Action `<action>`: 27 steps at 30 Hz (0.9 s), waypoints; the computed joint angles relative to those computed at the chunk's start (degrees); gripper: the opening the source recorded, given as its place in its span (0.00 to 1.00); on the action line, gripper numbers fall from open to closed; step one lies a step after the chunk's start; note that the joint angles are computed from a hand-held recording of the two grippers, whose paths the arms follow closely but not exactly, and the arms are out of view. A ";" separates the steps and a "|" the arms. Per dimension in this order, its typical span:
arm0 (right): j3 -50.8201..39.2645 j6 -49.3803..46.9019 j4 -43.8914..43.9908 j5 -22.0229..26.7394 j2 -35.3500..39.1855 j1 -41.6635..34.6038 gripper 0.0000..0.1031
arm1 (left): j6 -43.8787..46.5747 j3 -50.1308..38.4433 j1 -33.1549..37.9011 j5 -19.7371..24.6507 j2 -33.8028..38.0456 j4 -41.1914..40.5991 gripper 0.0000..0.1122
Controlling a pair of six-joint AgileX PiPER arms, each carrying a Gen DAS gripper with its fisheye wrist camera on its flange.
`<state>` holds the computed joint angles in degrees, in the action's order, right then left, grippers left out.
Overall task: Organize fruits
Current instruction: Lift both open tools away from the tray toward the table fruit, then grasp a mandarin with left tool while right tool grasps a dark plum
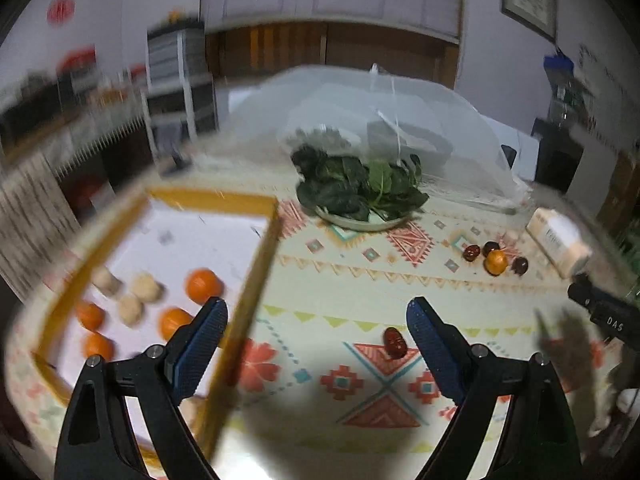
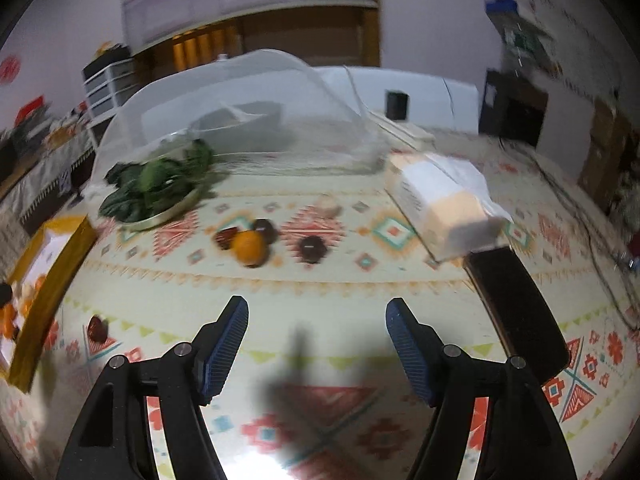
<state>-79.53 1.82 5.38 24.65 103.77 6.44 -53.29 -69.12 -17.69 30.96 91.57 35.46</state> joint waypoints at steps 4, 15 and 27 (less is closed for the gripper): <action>-6.01 -10.91 14.12 4.65 4.72 -4.97 0.73 | 11.70 -1.63 2.79 -3.74 3.81 -14.03 0.81; -23.99 -9.84 15.29 12.03 17.00 -3.51 0.60 | 22.98 -10.01 -0.47 -2.29 11.17 -21.44 0.81; -40.59 -2.32 9.89 19.73 29.37 -1.78 0.32 | 44.53 -41.86 -0.87 11.25 27.23 -40.90 0.51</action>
<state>-120.12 -0.50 15.27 44.38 133.14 4.65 -8.76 -110.99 -18.55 42.21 118.80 -5.44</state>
